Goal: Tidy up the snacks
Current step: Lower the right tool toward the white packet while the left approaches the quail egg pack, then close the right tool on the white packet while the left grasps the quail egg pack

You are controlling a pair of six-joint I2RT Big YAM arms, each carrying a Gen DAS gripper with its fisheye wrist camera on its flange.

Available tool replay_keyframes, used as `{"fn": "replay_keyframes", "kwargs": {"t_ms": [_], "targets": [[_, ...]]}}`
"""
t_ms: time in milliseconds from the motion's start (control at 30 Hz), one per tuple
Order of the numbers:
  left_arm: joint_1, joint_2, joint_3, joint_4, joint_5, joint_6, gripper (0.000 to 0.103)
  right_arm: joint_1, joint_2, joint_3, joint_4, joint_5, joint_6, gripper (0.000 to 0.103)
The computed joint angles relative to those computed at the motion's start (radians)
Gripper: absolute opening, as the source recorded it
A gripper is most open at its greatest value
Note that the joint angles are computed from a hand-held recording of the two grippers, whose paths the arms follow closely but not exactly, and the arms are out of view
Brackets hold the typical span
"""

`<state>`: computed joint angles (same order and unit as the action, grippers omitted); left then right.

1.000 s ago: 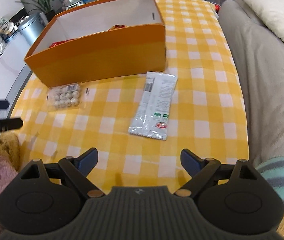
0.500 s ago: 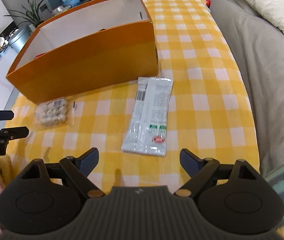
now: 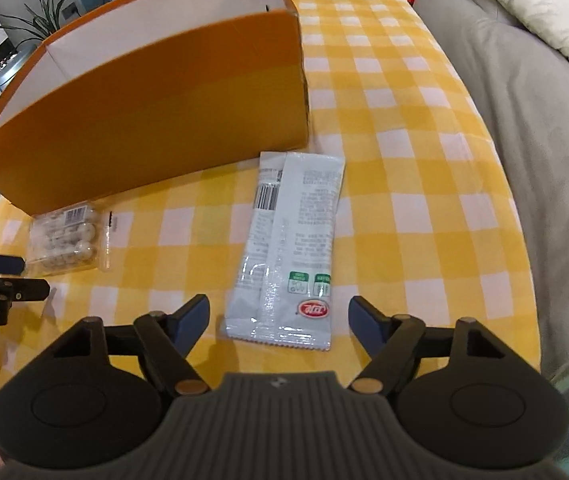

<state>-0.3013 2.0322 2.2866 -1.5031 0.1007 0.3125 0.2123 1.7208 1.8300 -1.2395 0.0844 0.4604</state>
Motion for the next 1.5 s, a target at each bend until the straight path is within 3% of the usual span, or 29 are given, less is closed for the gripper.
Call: {"fn": "replay_keyframes", "kwargs": {"t_ms": [233,300,533,667,867,1100,1267,1400,1500], "targets": [[-0.009,-0.008,-0.004,-0.039,0.037,0.009,0.036,0.005,0.017,0.018,-0.037,0.002,-0.015,0.054],[-0.013,-0.012,-0.011,-0.049,0.061,0.018,0.036,0.007,0.015,0.018,-0.039,0.000,-0.019,0.043],[-0.038,-0.027,-0.039,-0.075,0.169,0.035,0.037,0.012,0.011,0.023,-0.069,-0.019,-0.034,0.035],[-0.046,-0.065,-0.074,-0.019,0.138,0.021,0.043,0.006,-0.009,0.005,-0.050,-0.030,-0.010,0.043],[-0.042,-0.097,-0.079,0.078,0.127,0.000,0.072,0.003,-0.042,-0.028,0.016,-0.024,0.024,0.062],[-0.064,-0.024,0.021,0.066,0.078,0.030,0.074,-0.001,-0.009,0.005,0.030,0.017,0.038,0.068],[-0.083,0.007,0.034,0.054,0.037,0.043,0.074,-0.009,0.016,0.029,0.033,0.013,0.056,0.068],[-0.092,0.008,0.014,0.071,0.001,0.043,0.075,-0.009,0.043,0.057,0.034,0.028,0.044,0.079],[-0.095,0.019,0.023,0.067,-0.021,0.035,0.075,-0.012,0.067,0.087,0.012,0.043,0.038,0.079]]}}
